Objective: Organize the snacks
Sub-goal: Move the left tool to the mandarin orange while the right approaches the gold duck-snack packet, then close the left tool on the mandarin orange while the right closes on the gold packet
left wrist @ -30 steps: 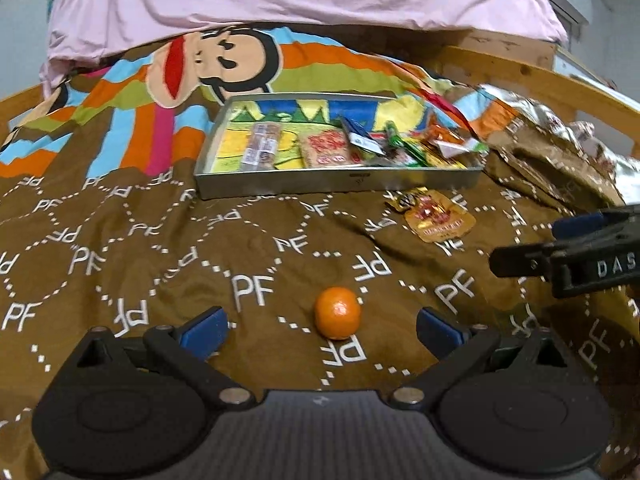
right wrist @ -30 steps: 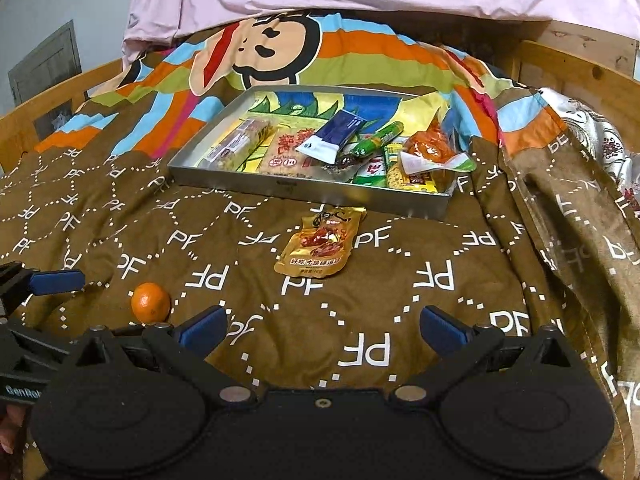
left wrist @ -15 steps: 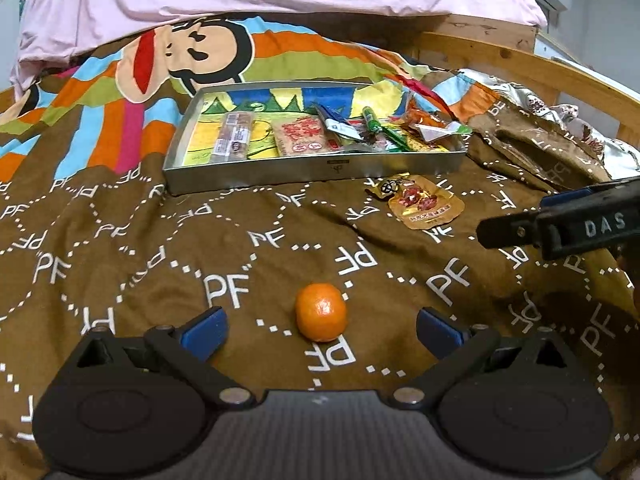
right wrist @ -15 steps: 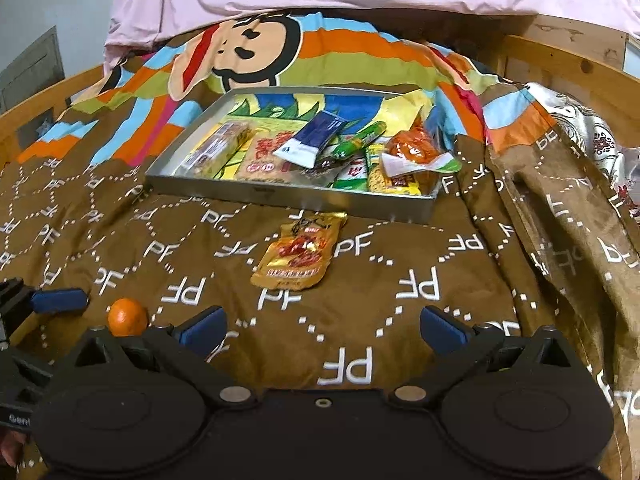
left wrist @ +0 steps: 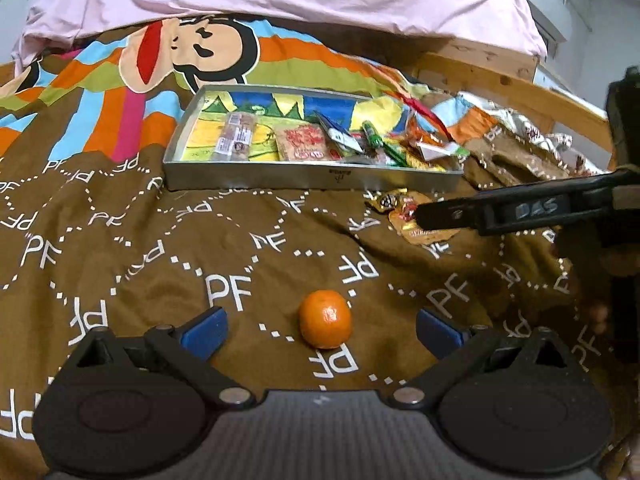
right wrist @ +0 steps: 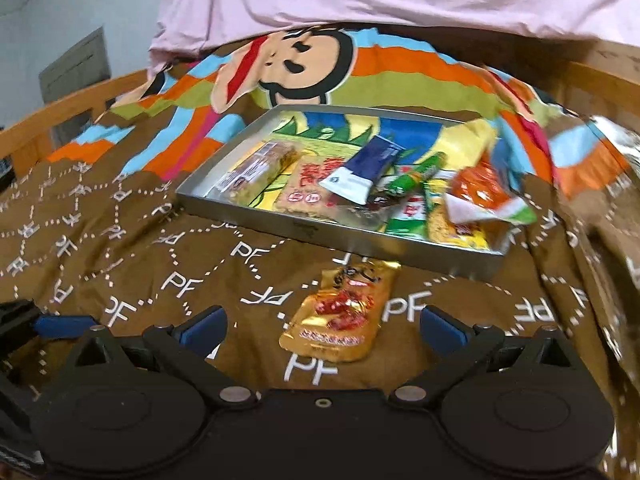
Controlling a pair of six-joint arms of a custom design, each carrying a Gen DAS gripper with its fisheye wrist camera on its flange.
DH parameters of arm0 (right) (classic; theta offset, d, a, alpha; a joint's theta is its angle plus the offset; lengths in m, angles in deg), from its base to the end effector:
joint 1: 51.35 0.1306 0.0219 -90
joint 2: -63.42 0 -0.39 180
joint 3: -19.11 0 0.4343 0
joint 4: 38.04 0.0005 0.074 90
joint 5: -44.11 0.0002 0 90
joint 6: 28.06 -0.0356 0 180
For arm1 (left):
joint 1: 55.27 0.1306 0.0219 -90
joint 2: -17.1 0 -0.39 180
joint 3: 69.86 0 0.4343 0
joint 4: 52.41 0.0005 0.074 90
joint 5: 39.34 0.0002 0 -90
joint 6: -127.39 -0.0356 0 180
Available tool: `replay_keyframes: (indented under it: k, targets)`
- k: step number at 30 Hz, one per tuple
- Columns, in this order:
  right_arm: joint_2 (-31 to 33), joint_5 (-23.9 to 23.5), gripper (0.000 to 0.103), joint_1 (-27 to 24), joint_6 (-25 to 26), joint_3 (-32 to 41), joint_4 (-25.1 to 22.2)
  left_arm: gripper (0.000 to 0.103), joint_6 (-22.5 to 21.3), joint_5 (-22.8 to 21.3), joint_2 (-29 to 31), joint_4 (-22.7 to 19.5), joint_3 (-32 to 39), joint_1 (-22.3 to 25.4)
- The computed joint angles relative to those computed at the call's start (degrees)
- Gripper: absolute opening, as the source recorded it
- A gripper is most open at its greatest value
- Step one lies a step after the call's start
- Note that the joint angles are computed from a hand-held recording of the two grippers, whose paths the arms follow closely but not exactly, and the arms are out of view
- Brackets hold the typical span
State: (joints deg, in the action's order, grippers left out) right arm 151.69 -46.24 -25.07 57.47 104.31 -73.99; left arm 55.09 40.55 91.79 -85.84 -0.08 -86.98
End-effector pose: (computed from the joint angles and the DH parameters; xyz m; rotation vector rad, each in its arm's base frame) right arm 0.4743 0.2339 0.4280 -0.4324 2.2269 0.2934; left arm 0.3748 -0.2248 0.4018 0.1780 2.2346 -0.2731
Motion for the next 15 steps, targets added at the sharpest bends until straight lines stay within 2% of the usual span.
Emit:
replay_keyframes:
  k: [6, 10, 15]
  targets:
    - [3.3, 4.2, 0.102, 0.7, 4.7, 1.2, 2.8, 0.099, -0.8, 0.3, -0.3, 1.2, -0.3, -0.1]
    - [5.9, 4.6, 0.098, 0.3, 3.6, 2.5, 2.6, 0.092, -1.4, 0.6, 0.3, 0.6, 0.2, 0.0]
    - [6.5, 3.9, 0.093, 0.4, 3.5, 2.6, 2.6, 0.073, -0.7, 1.0, 1.0, -0.2, 0.6, 0.3]
